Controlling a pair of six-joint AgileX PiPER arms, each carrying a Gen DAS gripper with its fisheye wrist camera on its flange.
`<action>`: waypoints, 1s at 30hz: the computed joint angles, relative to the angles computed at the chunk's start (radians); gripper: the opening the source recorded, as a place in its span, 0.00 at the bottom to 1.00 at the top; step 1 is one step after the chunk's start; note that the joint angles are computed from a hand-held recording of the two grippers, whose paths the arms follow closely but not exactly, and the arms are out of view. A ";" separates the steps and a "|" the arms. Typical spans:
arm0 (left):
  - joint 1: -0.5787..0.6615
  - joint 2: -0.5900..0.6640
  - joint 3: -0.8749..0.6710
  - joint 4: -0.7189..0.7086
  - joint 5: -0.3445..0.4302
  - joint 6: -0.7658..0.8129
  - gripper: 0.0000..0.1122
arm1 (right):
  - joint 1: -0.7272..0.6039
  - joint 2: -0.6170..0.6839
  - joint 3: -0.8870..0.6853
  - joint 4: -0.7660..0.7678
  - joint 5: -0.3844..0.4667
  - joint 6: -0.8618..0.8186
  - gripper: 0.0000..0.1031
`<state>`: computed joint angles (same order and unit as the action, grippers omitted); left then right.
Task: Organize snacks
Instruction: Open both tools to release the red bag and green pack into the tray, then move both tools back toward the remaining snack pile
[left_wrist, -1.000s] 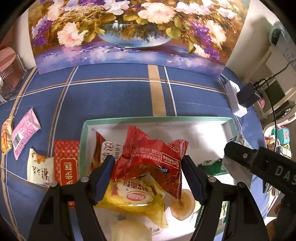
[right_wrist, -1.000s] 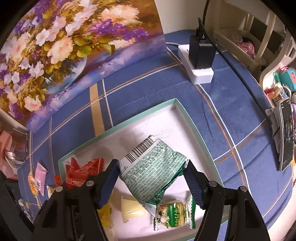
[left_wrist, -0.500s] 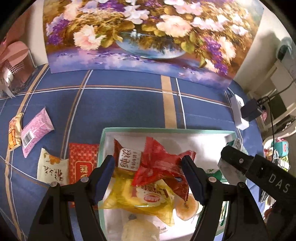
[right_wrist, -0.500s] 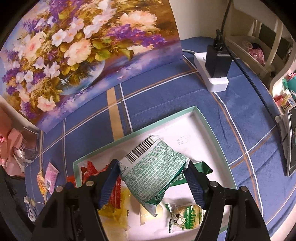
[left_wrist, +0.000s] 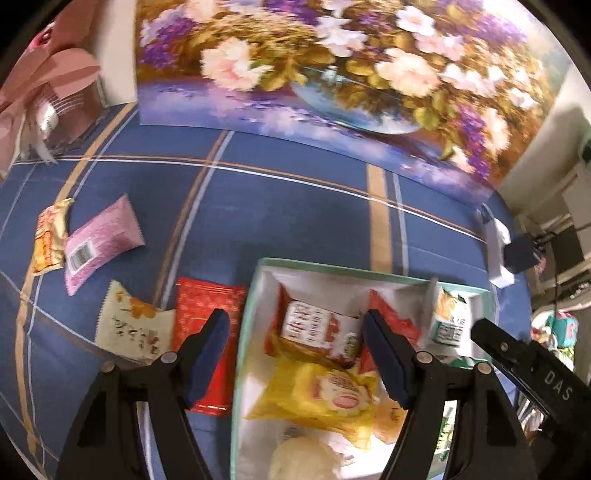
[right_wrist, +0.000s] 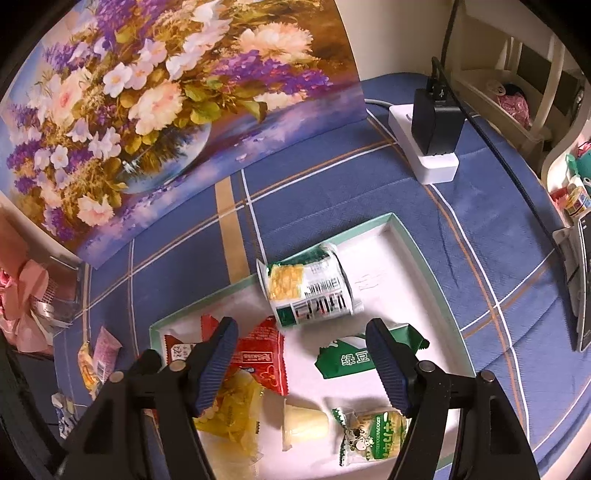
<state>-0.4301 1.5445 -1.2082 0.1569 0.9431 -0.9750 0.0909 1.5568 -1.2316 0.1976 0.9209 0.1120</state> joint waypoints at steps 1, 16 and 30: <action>0.008 0.001 0.002 0.008 0.011 -0.008 0.67 | 0.004 0.004 0.000 -0.008 0.001 0.004 0.73; 0.088 -0.022 0.067 0.094 0.050 -0.077 0.87 | 0.063 0.036 0.020 -0.063 -0.043 0.026 0.88; 0.094 -0.027 0.073 0.105 0.039 -0.082 0.90 | 0.077 0.035 0.046 -0.065 -0.086 0.022 1.00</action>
<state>-0.3361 1.5177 -1.1349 0.2624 0.9816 -1.0570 0.1681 1.5917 -1.1853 0.1325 0.8344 0.1345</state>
